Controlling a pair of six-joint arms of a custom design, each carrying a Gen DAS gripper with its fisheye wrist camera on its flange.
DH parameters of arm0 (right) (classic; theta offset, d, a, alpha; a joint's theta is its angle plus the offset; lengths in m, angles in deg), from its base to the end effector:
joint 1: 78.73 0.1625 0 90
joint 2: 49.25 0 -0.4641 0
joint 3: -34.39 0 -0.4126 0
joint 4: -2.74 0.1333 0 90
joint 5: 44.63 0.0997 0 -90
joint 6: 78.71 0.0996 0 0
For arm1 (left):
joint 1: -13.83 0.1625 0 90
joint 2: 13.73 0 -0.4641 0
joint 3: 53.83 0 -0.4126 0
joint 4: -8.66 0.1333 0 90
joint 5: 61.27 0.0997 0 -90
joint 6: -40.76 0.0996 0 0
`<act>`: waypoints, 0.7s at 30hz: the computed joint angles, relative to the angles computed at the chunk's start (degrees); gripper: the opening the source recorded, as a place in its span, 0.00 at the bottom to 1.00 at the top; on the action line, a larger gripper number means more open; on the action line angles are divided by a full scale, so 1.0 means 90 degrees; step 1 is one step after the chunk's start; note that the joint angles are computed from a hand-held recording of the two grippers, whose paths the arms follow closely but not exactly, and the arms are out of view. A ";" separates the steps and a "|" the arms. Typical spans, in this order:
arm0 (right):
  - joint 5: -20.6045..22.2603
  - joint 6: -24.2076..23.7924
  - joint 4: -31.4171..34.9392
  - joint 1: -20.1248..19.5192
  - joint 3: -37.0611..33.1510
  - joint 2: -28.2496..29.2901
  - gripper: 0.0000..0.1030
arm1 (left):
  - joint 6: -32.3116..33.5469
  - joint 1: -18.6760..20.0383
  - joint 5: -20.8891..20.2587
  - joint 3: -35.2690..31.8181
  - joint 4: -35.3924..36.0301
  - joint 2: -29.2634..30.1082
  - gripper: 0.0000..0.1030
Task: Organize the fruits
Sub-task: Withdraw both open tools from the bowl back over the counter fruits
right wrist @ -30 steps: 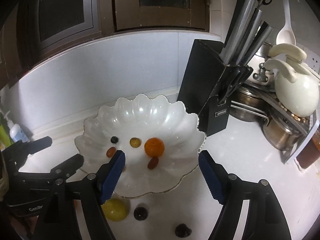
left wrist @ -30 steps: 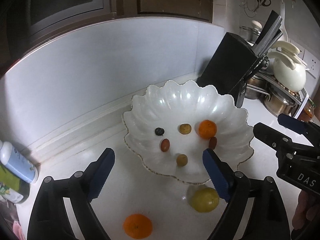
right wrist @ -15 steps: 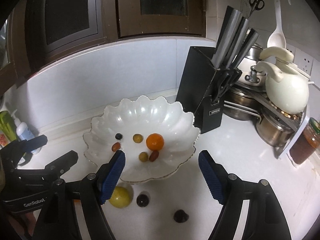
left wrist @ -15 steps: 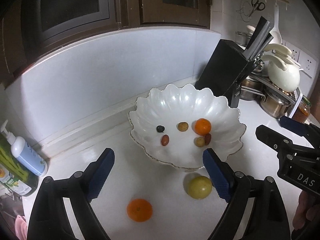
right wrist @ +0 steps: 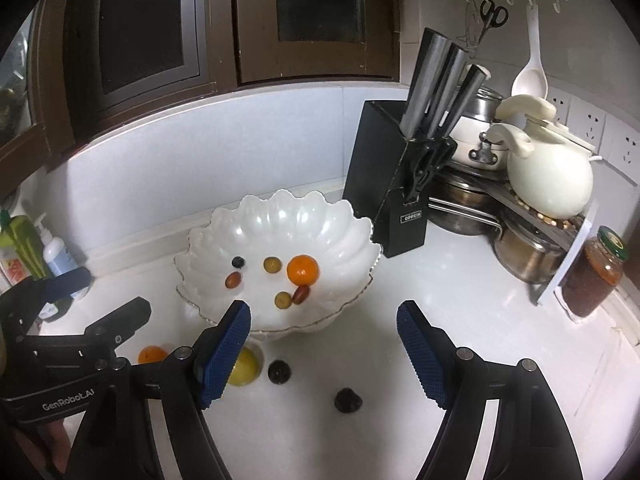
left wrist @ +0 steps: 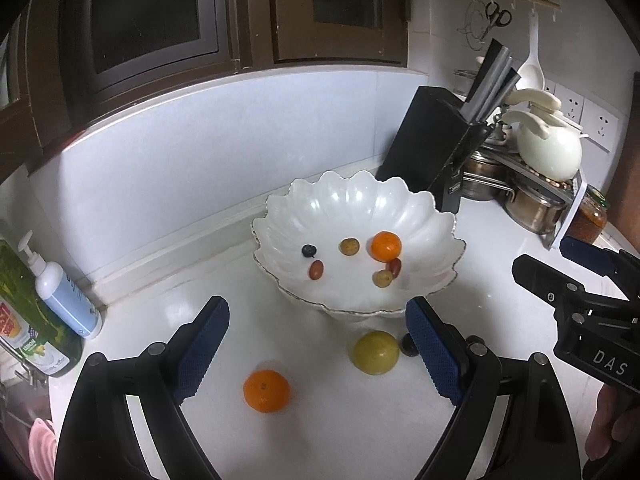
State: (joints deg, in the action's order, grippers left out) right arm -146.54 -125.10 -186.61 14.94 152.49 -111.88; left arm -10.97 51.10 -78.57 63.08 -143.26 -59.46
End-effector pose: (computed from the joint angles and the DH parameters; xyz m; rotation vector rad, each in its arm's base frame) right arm 0.1501 -0.5782 0.2336 0.9798 -2.3511 0.8580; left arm -0.2999 -0.5152 0.0590 0.1379 2.0173 -1.0741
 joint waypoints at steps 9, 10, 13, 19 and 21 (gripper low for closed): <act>0.0032 -0.0153 -0.0039 -0.0172 0.0313 -0.0351 0.74 | -0.0564 -0.0223 -0.0109 0.0046 0.0429 0.0080 0.88; 0.0030 -0.0155 -0.0049 -0.0186 0.0348 -0.0384 0.74 | -0.0637 -0.0249 -0.0136 0.0058 0.0479 0.0091 0.88; 0.0038 -0.0169 -0.0050 -0.0250 0.0443 -0.0484 0.74 | -0.0807 -0.0304 -0.0198 0.0065 0.0609 0.0130 0.88; 0.0041 -0.0242 -0.0098 -0.0376 0.0632 -0.0645 0.74 | -0.0933 -0.0391 -0.0280 0.0094 0.0705 0.0192 0.88; 0.0043 -0.0268 -0.0131 -0.0418 0.0697 -0.0699 0.74 | -0.0905 -0.0413 -0.0306 0.0096 0.0665 0.0225 0.88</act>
State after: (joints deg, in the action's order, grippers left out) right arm -146.16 -127.52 -187.79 11.18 158.76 -118.17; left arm -19.12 47.38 -81.32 63.94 -137.27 -57.44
